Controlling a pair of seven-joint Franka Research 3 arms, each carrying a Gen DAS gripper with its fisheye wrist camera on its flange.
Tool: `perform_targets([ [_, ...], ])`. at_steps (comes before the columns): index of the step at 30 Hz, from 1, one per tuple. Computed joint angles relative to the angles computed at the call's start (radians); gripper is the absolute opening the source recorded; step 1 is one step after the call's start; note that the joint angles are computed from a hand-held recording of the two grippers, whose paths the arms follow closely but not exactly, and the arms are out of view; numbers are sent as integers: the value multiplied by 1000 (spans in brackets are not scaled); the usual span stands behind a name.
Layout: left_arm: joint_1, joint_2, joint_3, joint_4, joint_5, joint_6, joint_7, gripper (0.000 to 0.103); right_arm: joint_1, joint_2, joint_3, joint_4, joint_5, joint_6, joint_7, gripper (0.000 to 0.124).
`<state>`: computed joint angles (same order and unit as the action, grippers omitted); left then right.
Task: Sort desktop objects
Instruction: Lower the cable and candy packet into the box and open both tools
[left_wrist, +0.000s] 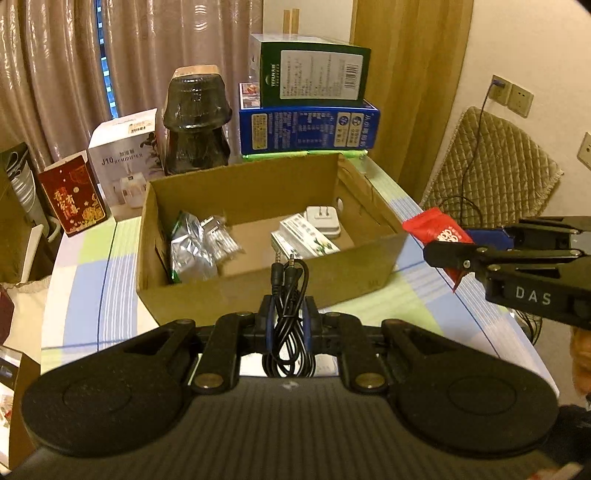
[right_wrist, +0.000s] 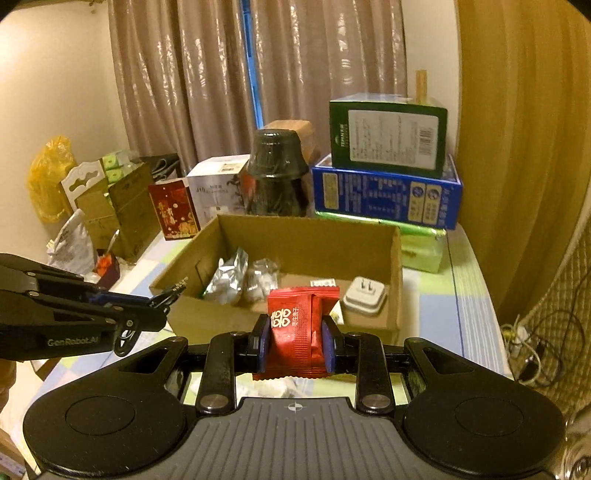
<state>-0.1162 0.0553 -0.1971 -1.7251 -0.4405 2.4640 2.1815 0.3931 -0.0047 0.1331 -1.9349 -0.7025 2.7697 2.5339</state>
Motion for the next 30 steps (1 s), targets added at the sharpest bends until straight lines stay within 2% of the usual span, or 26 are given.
perform_targets([
  [5, 6, 81, -9, 104, 47, -19, -22, 12, 9, 83, -22, 96, 57, -10, -90, 26],
  [18, 35, 310, -52, 381, 191, -61, -98, 12, 81, 297, -131, 342, 243, -28, -295, 26],
  [30, 32, 502, -69, 637, 270, -140, -180, 12, 91, 443, -173, 520, 432, -74, -424, 26],
])
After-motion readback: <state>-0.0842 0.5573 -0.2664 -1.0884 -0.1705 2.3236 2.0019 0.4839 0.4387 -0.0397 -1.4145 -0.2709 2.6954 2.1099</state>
